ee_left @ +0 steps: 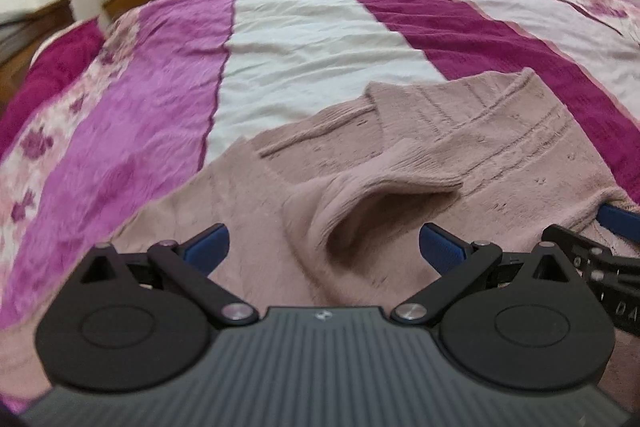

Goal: Fold small clothes

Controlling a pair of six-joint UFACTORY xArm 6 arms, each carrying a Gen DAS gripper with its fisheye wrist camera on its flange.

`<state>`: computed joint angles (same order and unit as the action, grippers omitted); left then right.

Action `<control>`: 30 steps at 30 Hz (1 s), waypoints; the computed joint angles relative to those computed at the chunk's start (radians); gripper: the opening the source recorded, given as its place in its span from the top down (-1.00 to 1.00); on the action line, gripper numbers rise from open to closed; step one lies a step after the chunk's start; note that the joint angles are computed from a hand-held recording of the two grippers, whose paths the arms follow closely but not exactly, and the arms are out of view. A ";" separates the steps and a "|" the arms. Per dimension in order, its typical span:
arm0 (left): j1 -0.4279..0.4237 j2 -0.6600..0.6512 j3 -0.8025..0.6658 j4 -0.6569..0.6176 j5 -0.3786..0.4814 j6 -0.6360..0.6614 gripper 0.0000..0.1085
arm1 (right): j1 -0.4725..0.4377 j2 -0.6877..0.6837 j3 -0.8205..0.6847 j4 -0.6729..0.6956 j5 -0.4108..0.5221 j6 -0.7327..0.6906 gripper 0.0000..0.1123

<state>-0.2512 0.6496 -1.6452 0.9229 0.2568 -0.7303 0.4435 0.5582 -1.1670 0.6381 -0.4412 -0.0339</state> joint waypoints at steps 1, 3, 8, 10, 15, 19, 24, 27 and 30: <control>-0.004 0.014 -0.019 0.023 0.001 0.005 -0.84 | 0.001 0.005 0.000 -0.007 -0.011 0.005 -0.40; -0.013 0.045 -0.064 0.067 0.005 0.015 -0.80 | 0.000 0.009 0.004 -0.019 -0.022 0.018 -0.41; -0.027 0.109 -0.144 0.115 -0.007 0.054 -0.63 | -0.005 0.016 0.009 -0.048 -0.038 0.047 -0.41; -0.032 0.128 -0.164 0.076 -0.009 0.108 -0.51 | -0.008 0.017 0.012 -0.062 -0.043 0.061 -0.41; -0.035 0.152 -0.183 0.100 -0.030 0.116 0.25 | -0.011 0.015 0.023 -0.084 -0.054 0.082 -0.41; -0.008 0.121 -0.146 0.087 -0.086 0.032 0.78 | -0.011 0.016 0.022 -0.085 -0.056 0.082 -0.41; 0.046 0.051 -0.090 0.207 -0.123 -0.265 0.82 | -0.012 0.018 0.022 -0.087 -0.057 0.084 -0.41; 0.083 -0.003 -0.031 0.276 -0.126 -0.462 0.82 | -0.009 0.018 0.022 -0.082 -0.059 0.079 -0.41; 0.114 -0.049 0.045 0.252 -0.132 -0.525 0.81 | -0.008 0.018 0.023 -0.079 -0.061 0.074 -0.41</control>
<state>-0.1368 0.6009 -1.6000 1.1744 0.1251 -1.2551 0.4352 0.5758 -1.1438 0.5594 -0.5026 0.0402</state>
